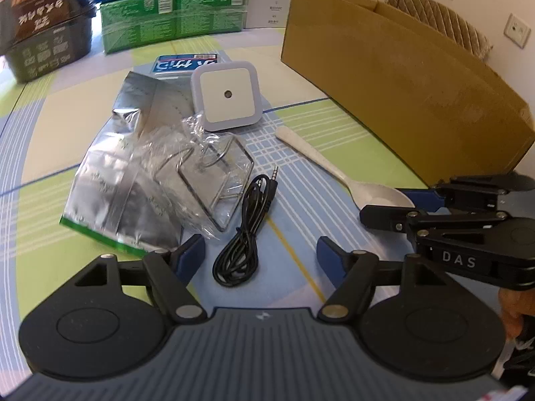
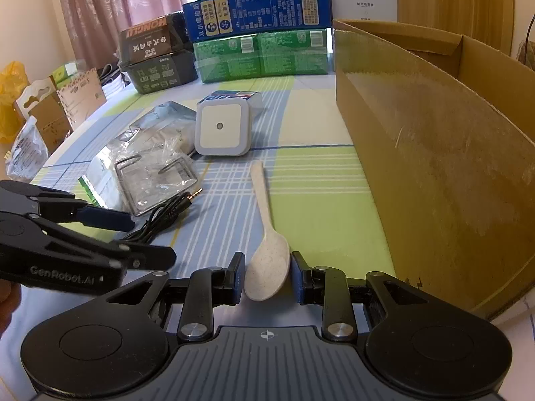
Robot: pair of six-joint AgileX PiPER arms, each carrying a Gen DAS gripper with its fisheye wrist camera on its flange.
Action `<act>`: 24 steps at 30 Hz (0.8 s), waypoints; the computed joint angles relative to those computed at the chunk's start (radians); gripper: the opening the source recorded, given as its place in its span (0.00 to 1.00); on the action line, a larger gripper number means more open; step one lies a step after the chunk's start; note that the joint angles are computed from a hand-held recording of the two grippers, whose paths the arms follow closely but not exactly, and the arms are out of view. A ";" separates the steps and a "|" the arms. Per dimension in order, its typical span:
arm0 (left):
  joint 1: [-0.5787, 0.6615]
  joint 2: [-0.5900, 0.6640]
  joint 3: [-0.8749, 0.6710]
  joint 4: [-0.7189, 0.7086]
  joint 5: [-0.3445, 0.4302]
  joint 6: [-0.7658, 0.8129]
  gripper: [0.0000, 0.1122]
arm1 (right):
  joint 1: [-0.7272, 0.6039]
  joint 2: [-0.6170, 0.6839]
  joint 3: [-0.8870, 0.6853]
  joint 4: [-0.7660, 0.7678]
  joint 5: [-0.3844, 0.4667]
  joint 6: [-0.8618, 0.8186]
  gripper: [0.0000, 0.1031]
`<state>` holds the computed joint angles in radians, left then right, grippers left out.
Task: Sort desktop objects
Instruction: 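Move the right gripper to the white plastic spoon and close on it, then grasp the black audio cable with the left gripper while the right holds the spoon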
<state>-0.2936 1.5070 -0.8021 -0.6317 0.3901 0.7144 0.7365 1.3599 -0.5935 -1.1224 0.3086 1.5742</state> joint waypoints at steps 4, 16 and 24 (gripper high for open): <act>-0.028 -0.012 -0.013 0.167 0.001 -0.181 0.20 | 0.015 -0.008 0.003 0.019 0.010 -0.022 0.25; -0.187 -0.206 0.047 0.476 0.221 -0.661 0.18 | 0.191 -0.211 0.082 0.319 0.181 -0.184 0.25; -0.287 -0.216 0.089 0.641 0.115 -0.837 0.25 | 0.257 -0.238 0.124 0.217 0.223 -0.106 0.34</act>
<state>-0.5805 1.2906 -0.7128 0.0091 0.5046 -0.1226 0.9932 1.1224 -0.4695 -0.9056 0.5316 1.4684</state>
